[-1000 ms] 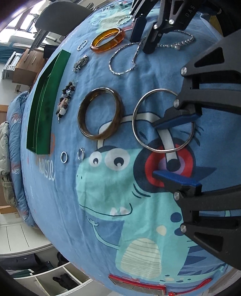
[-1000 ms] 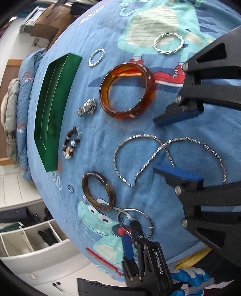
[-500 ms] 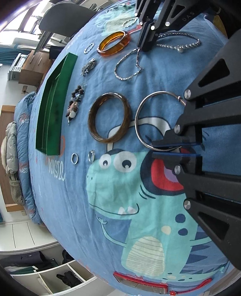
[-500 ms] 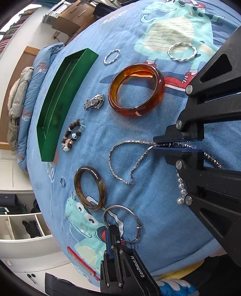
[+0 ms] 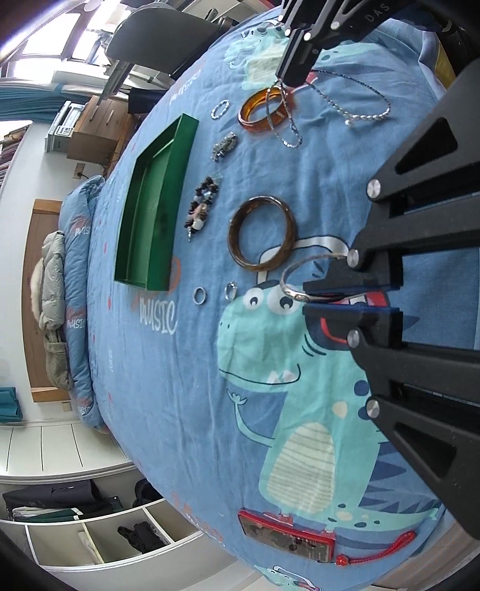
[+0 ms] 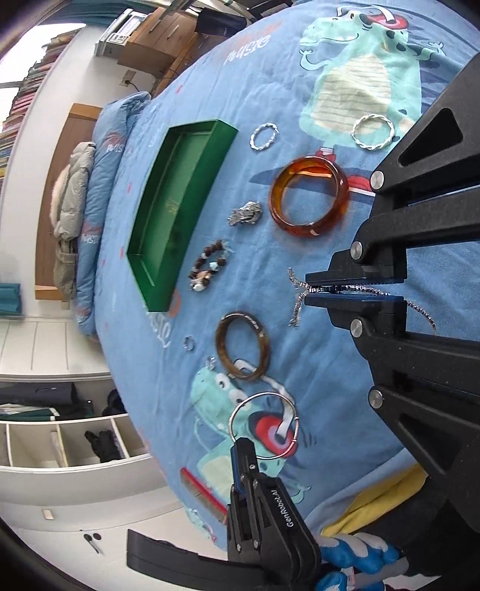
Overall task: Organize jewelry
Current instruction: 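Carry the hoop bangle and necklace into the green tray and open both tools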
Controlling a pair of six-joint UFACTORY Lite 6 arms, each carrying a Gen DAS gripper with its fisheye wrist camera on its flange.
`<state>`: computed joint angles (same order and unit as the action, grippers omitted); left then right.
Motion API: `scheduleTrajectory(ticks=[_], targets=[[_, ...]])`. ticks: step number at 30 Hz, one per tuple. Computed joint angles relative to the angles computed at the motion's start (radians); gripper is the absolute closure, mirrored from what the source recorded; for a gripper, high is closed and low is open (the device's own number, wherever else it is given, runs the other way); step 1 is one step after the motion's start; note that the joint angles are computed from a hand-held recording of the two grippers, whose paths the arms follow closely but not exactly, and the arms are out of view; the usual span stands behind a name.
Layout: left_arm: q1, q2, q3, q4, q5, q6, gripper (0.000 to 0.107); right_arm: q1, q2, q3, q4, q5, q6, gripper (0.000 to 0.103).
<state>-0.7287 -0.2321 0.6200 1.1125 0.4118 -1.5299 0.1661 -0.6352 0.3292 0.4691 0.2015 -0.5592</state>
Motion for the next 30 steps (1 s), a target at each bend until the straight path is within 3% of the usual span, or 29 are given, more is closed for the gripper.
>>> scheduleTrajectory(ticks=[9, 16, 23, 30], targets=[[0.048, -0.131, -0.025, -0.174, -0.035, 0.188, 0.103, -0.045, -0.126, 0.006, 0.033, 0.103, -0.031, 0.100], [0.068, -0.138, 0.020, -0.238, -0.026, 0.283, 0.103, -0.087, -0.127, 0.029, 0.162, 0.133, -0.169, 0.100], [0.118, -0.006, 0.202, -0.314, -0.068, 0.436, 0.103, -0.194, 0.003, 0.170, 0.378, 0.169, -0.443, 0.100], [0.178, 0.273, 0.537, -0.441, -0.120, 0.625, 0.103, -0.278, 0.306, 0.450, 0.573, 0.152, -0.694, 0.100]])
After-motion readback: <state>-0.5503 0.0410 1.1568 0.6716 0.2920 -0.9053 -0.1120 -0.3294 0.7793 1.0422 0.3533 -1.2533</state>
